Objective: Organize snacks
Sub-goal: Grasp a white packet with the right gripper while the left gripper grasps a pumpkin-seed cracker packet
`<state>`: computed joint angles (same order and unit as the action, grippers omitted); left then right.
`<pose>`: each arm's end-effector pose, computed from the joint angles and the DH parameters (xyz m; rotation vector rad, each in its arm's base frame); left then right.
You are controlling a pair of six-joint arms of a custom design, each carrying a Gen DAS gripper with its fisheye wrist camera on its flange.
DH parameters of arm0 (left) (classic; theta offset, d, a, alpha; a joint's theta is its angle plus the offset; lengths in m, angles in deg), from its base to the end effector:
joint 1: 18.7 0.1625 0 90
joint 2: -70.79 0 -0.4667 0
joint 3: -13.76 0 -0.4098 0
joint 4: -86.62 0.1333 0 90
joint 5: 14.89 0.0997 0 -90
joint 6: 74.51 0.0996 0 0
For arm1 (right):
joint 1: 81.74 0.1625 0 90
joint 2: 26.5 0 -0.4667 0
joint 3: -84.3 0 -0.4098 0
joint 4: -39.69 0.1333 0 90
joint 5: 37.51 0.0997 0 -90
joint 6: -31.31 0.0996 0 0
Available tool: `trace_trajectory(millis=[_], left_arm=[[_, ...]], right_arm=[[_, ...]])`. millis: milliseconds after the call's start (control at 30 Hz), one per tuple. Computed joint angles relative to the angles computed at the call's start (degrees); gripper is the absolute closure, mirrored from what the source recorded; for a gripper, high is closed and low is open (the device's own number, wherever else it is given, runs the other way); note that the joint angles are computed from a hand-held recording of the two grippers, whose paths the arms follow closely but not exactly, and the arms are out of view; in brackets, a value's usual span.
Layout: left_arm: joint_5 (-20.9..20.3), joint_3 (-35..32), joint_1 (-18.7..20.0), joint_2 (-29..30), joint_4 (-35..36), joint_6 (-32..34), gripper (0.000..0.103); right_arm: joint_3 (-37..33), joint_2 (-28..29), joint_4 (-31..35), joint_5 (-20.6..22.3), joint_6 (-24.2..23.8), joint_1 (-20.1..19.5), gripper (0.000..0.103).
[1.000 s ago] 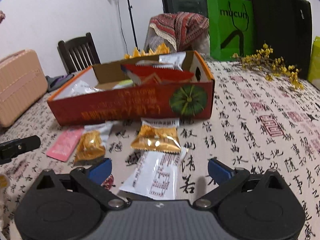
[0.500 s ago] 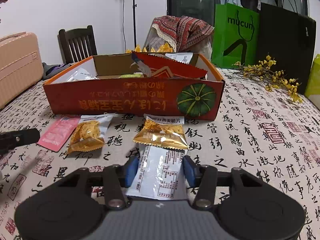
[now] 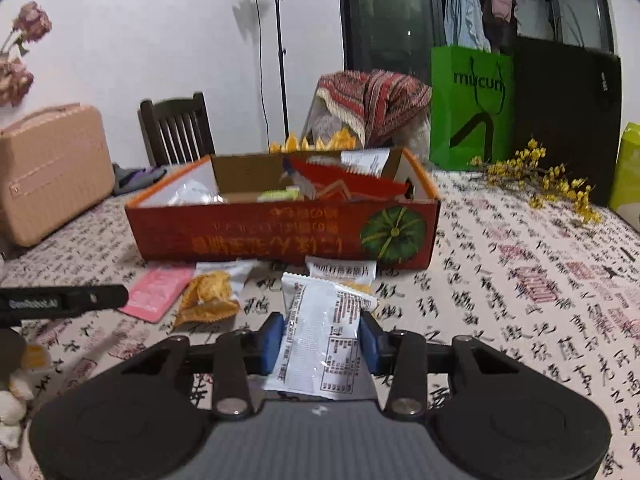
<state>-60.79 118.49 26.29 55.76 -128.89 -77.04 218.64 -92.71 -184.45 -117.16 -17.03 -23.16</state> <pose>-0.2638 -0.5502 -0.1259 0.5886 2.3993 -1.1242 -0.1165 -0.4807 0.2605 0.4575 -2.1848 1.2401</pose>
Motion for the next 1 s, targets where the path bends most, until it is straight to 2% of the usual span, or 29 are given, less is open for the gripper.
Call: trace_trajectory(millis=[267,433,633,800,900,967,1000], left_arm=[[1.2,-1.8,-1.1,0.1,3.8,0.1,0.0],[1.5,-4.8,-2.6,1.3,6.8,0.9,0.0],[0.9,-9.9,-3.5,3.7,12.3,0.9,0.0],[2.3,-14.4,-3.9,6.3,16.7,-0.6,0.0],[3.1,-16.4,-3.7,7.5,19.0,-2.1,0.005],[2.6,-17.0,-3.3,7.6,20.6,-2.9,0.018],[2.6,-17.2,-3.2,7.7,21.5,-3.3,0.021]], right_arm=[[-2.3,0.0,-1.9,0.5,2.5,-0.9,0.063],[-5.1,0.4,-0.4,0.8,4.0,-1.2,0.063],[-7.4,1.1,1.2,4.9,8.5,-3.2,0.063],[-7.4,2.4,-2.1,6.3,7.8,-3.9,0.063],[-6.9,2.3,-1.3,6.6,6.7,-4.0,0.063],[-6.7,2.4,-1.7,6.7,6.1,-3.9,0.063],[-6.6,2.4,-1.8,7.1,6.0,-4.0,0.063]])
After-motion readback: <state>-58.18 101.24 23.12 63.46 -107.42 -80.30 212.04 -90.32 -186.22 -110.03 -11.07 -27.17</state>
